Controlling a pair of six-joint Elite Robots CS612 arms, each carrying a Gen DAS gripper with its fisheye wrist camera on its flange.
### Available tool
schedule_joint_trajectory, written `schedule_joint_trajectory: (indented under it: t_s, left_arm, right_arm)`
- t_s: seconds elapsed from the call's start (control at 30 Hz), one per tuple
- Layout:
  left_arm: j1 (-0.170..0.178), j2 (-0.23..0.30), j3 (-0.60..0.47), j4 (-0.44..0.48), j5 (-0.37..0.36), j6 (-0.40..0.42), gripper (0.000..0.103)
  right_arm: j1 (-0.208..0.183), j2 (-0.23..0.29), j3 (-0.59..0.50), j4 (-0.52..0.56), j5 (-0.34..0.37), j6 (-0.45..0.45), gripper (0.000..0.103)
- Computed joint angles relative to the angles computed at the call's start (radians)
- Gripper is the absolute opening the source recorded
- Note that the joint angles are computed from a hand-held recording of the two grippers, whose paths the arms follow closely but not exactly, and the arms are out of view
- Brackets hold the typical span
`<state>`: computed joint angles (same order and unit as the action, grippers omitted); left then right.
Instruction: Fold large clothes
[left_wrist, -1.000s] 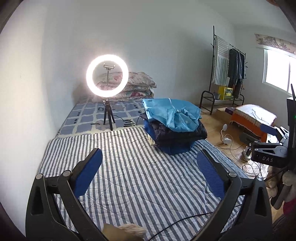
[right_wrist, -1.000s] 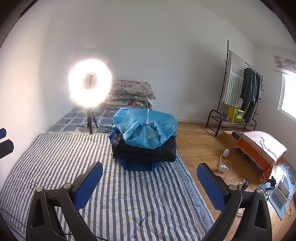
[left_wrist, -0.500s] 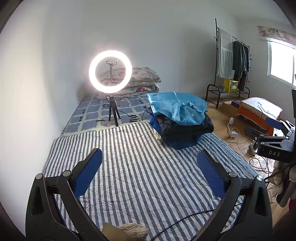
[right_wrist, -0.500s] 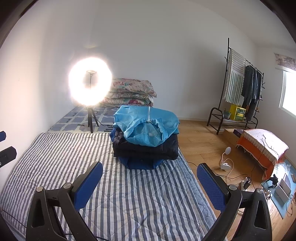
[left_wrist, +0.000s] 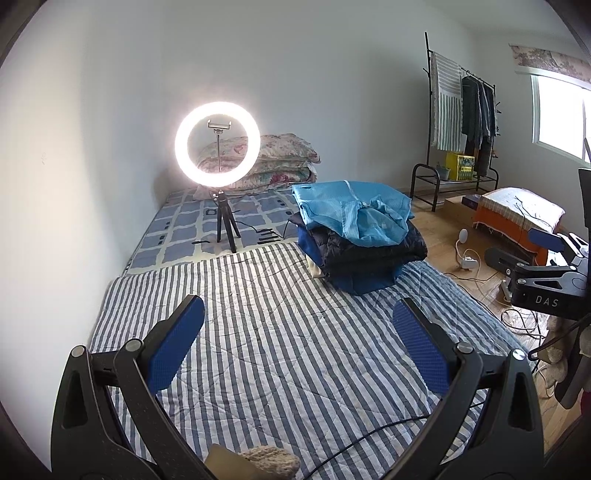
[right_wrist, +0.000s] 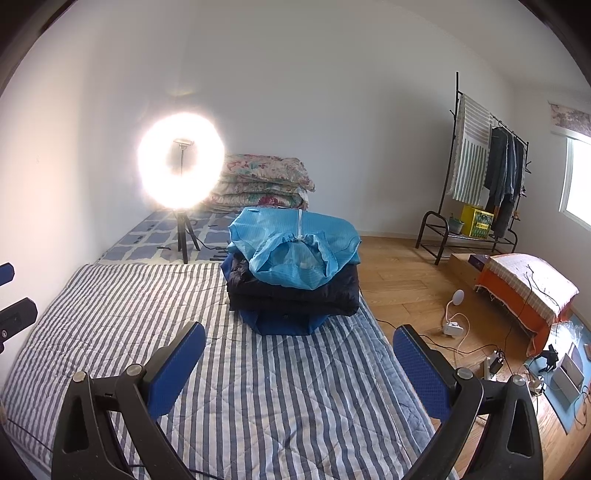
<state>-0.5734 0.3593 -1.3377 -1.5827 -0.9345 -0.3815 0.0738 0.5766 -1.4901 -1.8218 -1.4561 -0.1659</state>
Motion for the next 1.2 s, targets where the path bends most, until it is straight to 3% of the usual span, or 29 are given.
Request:
schedule_joint_trajectory:
  t_s: [1.2]
  left_arm:
    - [0.003, 0.007, -0.011, -0.002, 0.011, 0.039, 0.103]
  right_arm:
    - [-0.001, 0.003, -0.001, 0.006, 0.014, -0.015, 0.103]
